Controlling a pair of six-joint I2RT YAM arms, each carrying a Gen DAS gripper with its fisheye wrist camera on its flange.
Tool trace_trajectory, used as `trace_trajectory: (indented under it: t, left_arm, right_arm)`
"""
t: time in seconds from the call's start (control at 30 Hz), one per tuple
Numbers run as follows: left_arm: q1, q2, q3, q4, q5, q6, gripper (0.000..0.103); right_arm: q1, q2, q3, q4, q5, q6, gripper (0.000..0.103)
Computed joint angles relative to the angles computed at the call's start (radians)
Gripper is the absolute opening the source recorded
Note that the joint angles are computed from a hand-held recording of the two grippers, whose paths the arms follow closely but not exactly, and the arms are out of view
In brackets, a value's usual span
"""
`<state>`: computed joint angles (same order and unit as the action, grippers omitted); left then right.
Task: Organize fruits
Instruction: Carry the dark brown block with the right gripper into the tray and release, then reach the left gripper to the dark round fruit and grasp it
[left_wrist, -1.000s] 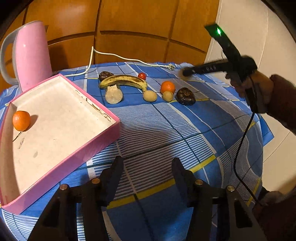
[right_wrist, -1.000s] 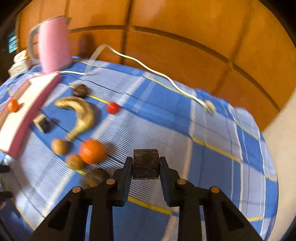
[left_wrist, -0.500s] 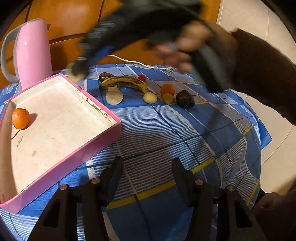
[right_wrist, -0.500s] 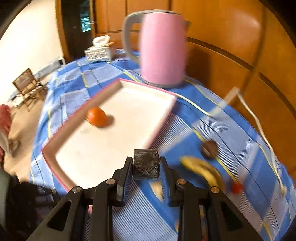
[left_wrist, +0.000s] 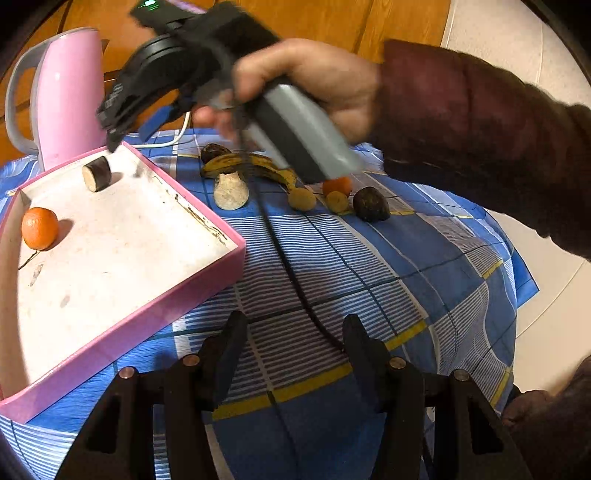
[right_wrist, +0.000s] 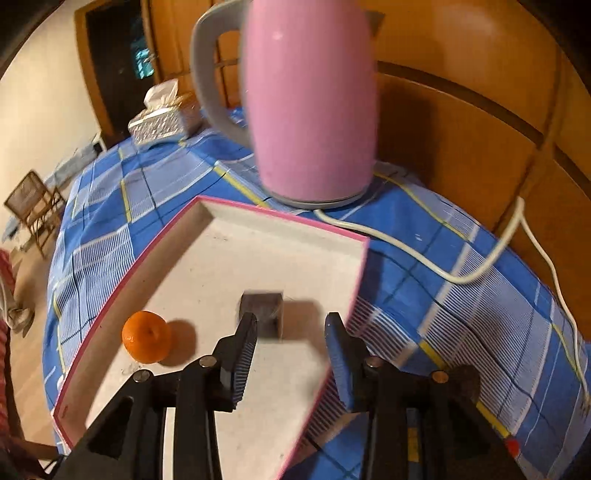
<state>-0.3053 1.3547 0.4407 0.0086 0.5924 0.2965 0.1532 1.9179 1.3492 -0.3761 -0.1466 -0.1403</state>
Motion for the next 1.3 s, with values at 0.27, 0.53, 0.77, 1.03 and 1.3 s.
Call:
trace_trajectory:
  t: [0.27, 0.53, 0.77, 1.03, 1.3]
  left_arm:
    - [-0.041, -0.017, -0.006, 0.012, -0.049, -0.032, 0.058]
    - [-0.098, -0.034, -0.012, 0.012, -0.110, -0.043, 0.070]
    - [-0.133, -0.044, -0.020, 0.019, -0.154, -0.049, 0.077]
    - [-0.162, -0.029, -0.012, 0.030, -0.197, -0.056, 0.077]
    - [-0.163, -0.037, 0.004, -0.015, -0.196, -0.032, 0.081]
  right_arm:
    - [-0.091, -0.245, -0.267, 0.050, -0.013, 0.015, 0.038]
    - [-0.275, -0.612, -0.556, 0.010, -0.062, -0.014, 0.038]
    - [-0.509, -0.860, -0.772, -0.094, -0.081, -0.113, 0.038]
    - [-0.683, -0.925, -0.910, -0.073, -0.079, -0.192, 0.038]
    - [-0.787, -0.950, -0.978, -0.019, -0.060, -0.310, 0.038]
